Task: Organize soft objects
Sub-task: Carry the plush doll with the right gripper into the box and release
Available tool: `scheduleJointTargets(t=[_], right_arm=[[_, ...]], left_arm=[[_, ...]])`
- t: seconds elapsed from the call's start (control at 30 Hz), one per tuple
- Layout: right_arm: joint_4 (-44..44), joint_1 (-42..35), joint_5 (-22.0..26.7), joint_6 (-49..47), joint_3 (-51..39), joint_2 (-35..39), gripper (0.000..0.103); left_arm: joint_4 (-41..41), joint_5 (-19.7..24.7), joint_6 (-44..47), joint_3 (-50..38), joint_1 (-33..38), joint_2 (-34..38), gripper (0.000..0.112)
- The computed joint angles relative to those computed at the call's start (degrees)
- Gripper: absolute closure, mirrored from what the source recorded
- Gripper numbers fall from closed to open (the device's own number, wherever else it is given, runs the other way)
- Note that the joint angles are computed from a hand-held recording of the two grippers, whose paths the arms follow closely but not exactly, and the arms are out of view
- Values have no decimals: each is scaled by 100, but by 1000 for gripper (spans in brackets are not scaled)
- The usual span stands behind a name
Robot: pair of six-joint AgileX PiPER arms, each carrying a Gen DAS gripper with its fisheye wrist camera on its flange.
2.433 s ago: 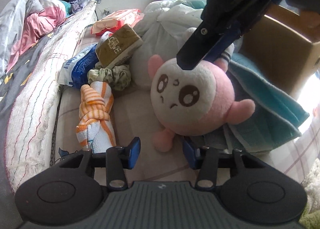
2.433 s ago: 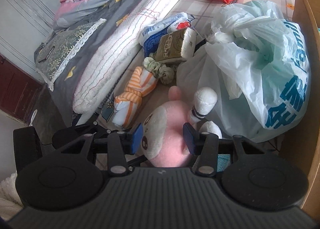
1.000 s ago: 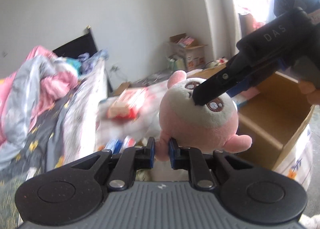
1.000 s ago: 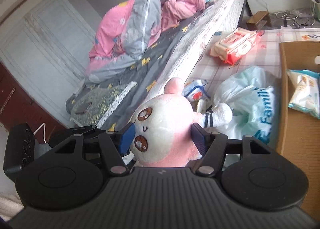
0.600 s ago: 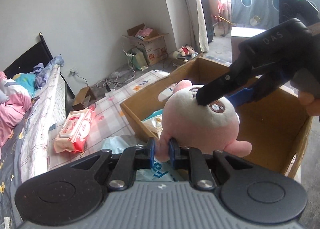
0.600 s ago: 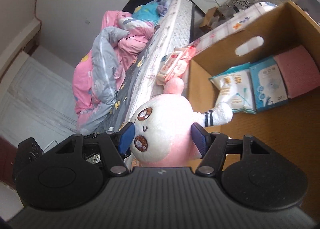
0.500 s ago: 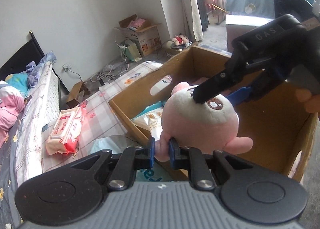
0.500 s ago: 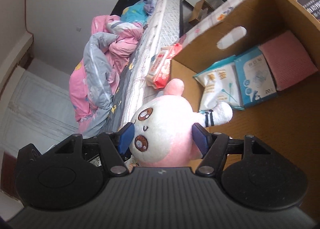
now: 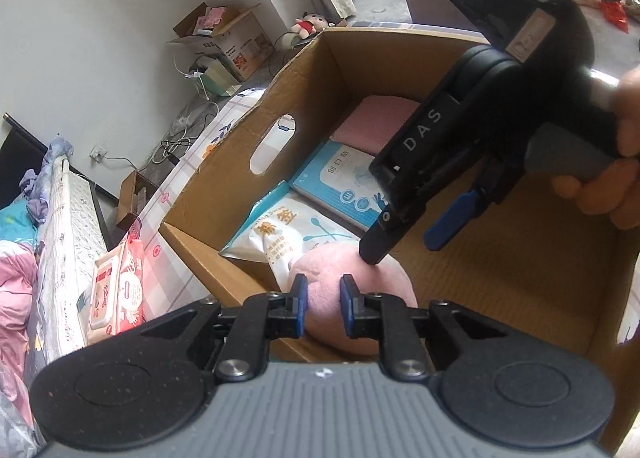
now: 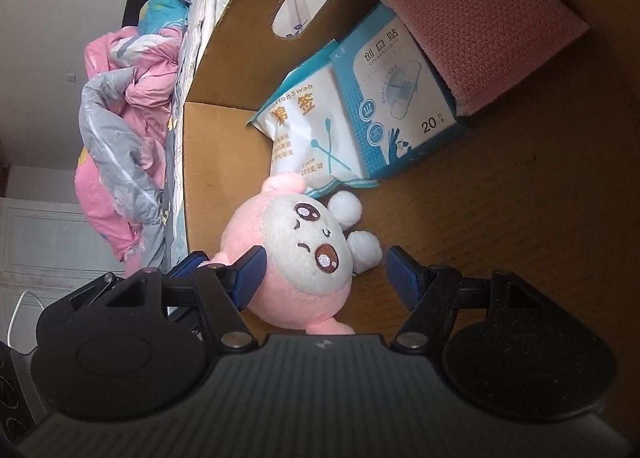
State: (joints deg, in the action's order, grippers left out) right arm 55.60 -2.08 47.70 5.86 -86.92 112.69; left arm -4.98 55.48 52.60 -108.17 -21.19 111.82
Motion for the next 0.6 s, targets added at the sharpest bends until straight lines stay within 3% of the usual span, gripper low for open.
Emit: scheduleJointTargets(t=[0.2, 0.47, 0.6], right_arm=[[-453, 51, 75, 443, -171, 11, 36], [-399, -98, 88, 453, -134, -235, 36], [-338, -58, 103, 443, -190, -341, 36]], left_arm=[[-454, -75, 382, 286, 70, -386, 65], [-986, 72, 406, 161, 434, -662, 63], [-1285, 151, 385, 198, 844, -860, 57]])
